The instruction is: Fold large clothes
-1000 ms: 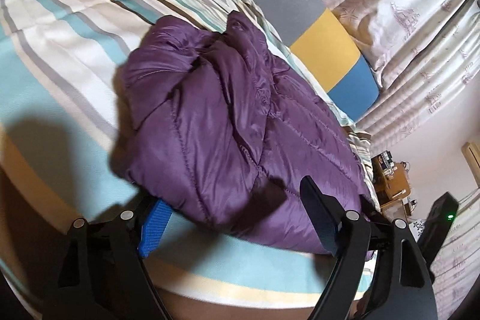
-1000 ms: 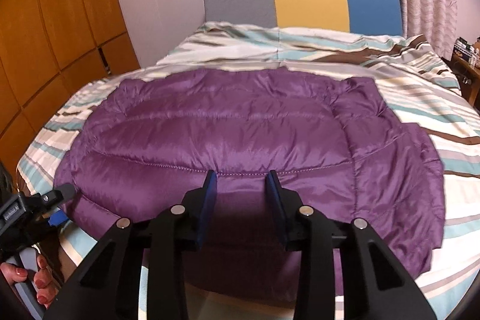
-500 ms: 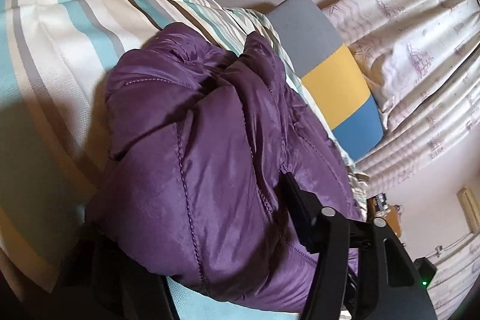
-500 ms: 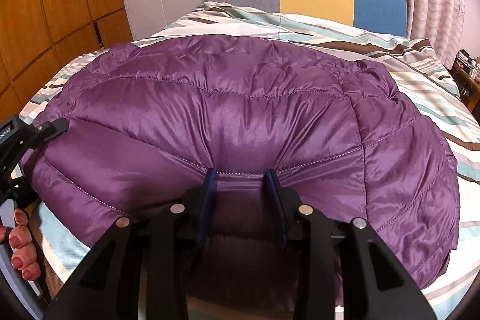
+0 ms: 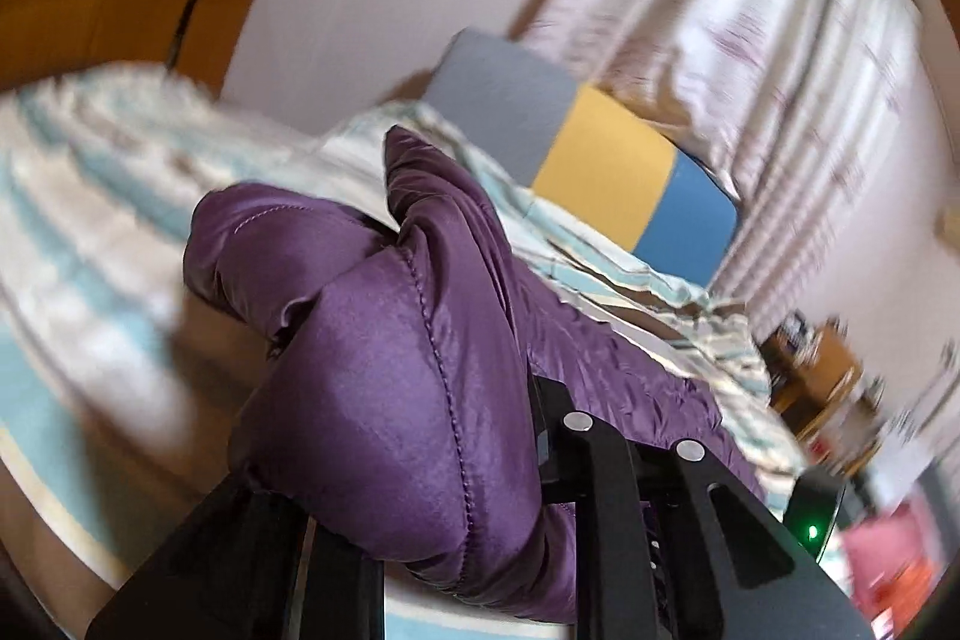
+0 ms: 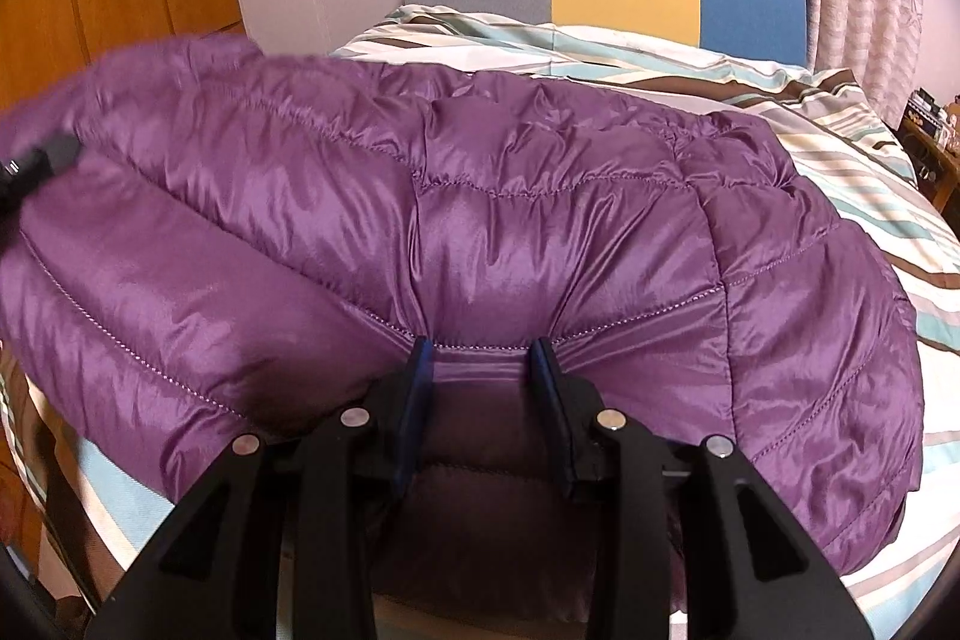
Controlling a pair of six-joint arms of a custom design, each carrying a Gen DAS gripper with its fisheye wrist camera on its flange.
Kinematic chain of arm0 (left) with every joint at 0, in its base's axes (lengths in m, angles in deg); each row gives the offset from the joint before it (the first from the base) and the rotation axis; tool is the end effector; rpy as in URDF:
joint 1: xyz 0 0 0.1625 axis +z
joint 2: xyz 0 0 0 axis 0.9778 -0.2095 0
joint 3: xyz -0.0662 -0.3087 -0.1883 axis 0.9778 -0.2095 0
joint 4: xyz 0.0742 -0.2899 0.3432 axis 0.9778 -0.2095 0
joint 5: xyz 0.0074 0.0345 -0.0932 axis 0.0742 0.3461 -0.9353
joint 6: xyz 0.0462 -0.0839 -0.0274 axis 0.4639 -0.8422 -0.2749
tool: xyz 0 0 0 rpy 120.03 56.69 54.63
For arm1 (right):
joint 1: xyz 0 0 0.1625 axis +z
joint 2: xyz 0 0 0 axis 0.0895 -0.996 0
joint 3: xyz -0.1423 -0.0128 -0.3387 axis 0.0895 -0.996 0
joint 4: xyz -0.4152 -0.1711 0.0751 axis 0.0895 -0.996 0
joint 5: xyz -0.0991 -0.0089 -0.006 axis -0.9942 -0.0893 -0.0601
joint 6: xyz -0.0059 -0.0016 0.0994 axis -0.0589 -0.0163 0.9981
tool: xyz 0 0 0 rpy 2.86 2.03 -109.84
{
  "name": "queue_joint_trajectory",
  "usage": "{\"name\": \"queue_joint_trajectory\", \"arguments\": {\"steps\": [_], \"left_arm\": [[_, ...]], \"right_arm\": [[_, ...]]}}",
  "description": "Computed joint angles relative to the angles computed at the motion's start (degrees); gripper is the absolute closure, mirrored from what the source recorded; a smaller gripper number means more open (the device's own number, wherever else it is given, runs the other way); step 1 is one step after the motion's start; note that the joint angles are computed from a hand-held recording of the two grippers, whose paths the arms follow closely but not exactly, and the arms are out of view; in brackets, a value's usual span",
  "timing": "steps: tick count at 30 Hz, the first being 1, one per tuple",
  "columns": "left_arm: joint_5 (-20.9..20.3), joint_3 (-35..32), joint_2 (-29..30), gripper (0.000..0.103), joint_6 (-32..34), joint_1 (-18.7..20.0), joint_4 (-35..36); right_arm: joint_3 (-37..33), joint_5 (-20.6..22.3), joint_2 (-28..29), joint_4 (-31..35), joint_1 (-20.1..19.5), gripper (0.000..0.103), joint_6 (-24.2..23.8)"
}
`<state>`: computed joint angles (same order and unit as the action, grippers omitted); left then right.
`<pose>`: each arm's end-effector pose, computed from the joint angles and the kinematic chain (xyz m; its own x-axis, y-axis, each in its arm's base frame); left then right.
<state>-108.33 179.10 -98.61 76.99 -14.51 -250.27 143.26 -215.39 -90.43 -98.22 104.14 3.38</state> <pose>-0.1216 -0.6603 0.3376 -0.9457 -0.0104 -0.3249 0.2837 0.4611 -0.8408 0.3295 -0.7159 0.0183 -0.7395 -0.1624 0.6532 -0.5579 0.6909 -0.4598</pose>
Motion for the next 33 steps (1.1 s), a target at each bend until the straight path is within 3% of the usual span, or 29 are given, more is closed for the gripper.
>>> {"name": "queue_joint_trajectory", "arguments": {"steps": [7, 11, 12, 14, 17, 21, 25, 33], "left_arm": [[2.25, 0.58, 1.95, 0.084, 13.03, -3.26, -5.04], [3.85, 0.25, 4.41, 0.084, 25.35, -5.93, -7.49], [4.22, -0.11, 5.10, 0.084, 27.47, -6.38, -7.89], [5.29, -1.08, 6.67, 0.084, 31.61, -6.99, -8.36], [6.28, -2.59, 8.42, 0.084, 34.66, -7.41, -8.11], [7.21, -4.75, 10.67, 0.084, 37.10, -7.95, -7.54], [8.03, -5.74, 13.27, 0.084, 43.88, -8.84, -8.11], [7.60, -8.55, 18.52, 0.084, 50.23, -9.65, -5.23]], "right_arm": [[-0.08, 0.01, -0.01, 0.14, -0.11, 0.070, 0.18], [0.95, 1.10, -0.91, -0.43, -0.41, 0.069, 0.37], [2.14, 2.34, -1.82, -1.47, -0.65, 0.068, 1.19], [6.18, 6.24, -4.60, -5.18, -1.41, 0.056, 3.76], [11.57, 8.94, -8.63, -10.52, -2.19, 0.055, 6.86], [14.78, 2.80, -11.84, -14.71, -2.13, 0.054, 6.29], [18.69, -1.70, -15.98, -18.61, -3.20, 0.051, 9.24], [23.11, -6.63, -21.26, -23.20, -5.39, 0.048, 13.21]]}}
